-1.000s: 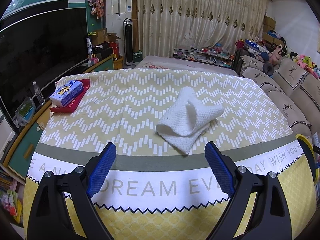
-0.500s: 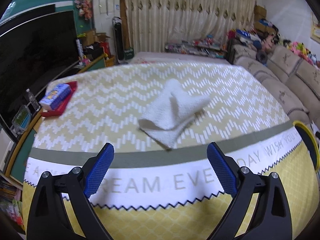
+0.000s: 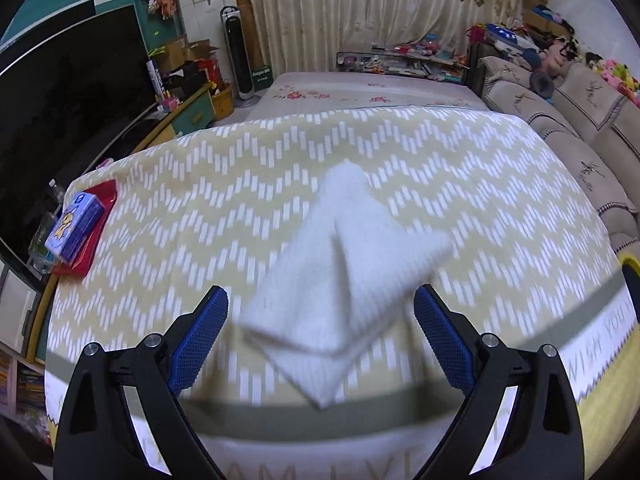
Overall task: Collect trash
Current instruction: 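Grasp the white cloth on the bed with the left gripper, then carry the white cloth over the bin and open the left gripper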
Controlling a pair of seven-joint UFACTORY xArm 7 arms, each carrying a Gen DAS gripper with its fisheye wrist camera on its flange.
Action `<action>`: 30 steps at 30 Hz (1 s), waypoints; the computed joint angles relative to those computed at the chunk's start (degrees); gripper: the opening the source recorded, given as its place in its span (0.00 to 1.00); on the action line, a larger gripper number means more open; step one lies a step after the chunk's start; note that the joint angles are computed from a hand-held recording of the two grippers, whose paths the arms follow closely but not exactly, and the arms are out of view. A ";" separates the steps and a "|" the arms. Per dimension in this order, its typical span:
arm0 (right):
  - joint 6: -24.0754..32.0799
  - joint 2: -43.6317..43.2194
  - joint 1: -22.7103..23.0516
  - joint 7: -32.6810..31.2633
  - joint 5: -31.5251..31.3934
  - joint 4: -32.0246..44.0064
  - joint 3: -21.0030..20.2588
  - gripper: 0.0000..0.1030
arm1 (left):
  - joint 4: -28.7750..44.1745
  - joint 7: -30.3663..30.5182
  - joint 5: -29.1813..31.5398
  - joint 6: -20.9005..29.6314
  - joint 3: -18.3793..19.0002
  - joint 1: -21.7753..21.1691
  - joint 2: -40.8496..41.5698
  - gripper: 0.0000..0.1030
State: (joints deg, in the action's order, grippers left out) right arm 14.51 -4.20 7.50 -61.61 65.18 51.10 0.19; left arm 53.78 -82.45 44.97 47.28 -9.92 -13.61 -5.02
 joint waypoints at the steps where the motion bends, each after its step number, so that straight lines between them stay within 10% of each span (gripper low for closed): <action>1: 0.19 0.10 -0.06 0.10 -0.10 0.08 -0.05 0.52 | 0.28 0.61 -0.53 -0.50 0.38 0.25 0.37 0.90; 9: 1.94 0.72 -1.05 -0.56 0.83 0.59 -0.15 0.52 | 1.66 5.13 -4.71 -3.98 2.14 1.18 2.20 0.66; 14: 2.99 -0.12 -1.18 -2.26 2.75 0.45 -0.21 0.52 | 4.51 7.03 -3.87 -3.90 1.92 0.62 4.08 0.11; 30: 4.02 -6.13 -0.93 -8.51 7.87 -2.25 -3.31 0.52 | 17.73 4.69 1.19 5.34 -4.48 -9.44 5.27 0.09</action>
